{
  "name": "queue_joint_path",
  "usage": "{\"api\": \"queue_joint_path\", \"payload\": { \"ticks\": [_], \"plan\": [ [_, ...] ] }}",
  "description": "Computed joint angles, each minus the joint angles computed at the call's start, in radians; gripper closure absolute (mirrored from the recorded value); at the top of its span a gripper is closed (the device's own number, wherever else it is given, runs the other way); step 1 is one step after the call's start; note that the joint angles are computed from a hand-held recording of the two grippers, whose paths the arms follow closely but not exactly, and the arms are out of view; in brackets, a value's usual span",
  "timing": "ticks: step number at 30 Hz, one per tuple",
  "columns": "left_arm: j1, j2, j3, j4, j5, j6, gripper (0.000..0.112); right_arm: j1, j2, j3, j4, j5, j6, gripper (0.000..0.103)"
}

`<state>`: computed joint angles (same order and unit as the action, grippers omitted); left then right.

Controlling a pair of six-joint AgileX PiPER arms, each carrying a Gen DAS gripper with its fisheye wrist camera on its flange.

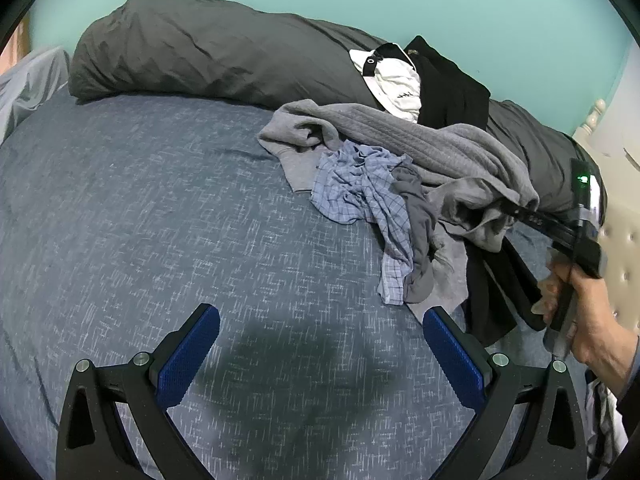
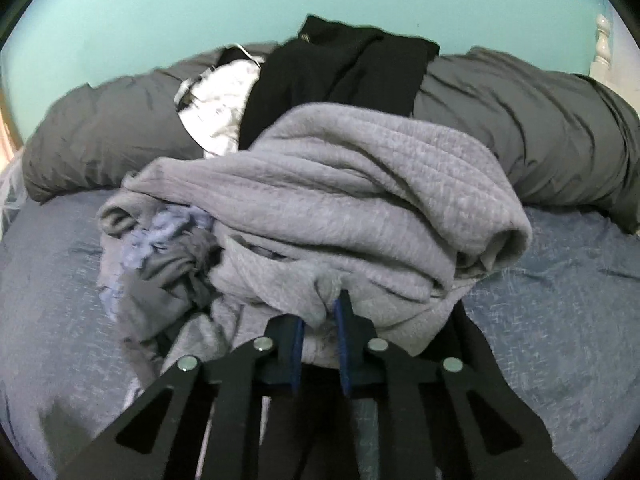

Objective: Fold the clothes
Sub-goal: 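Move the right gripper to the grey sweater and close on its hem, then lift the grey sweater with the right gripper and pull it out of the pile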

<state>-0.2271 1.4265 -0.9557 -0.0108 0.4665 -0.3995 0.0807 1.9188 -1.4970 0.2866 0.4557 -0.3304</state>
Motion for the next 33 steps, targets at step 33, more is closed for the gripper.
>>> {"api": "queue_joint_path", "payload": {
  "ticks": [33],
  "plan": [
    [-0.682, -0.626, 0.071, 0.643, 0.593, -0.797, 0.009, -0.347, -0.958, 0.424, 0.676, 0.467, -0.511, 0.093]
  ]
}}
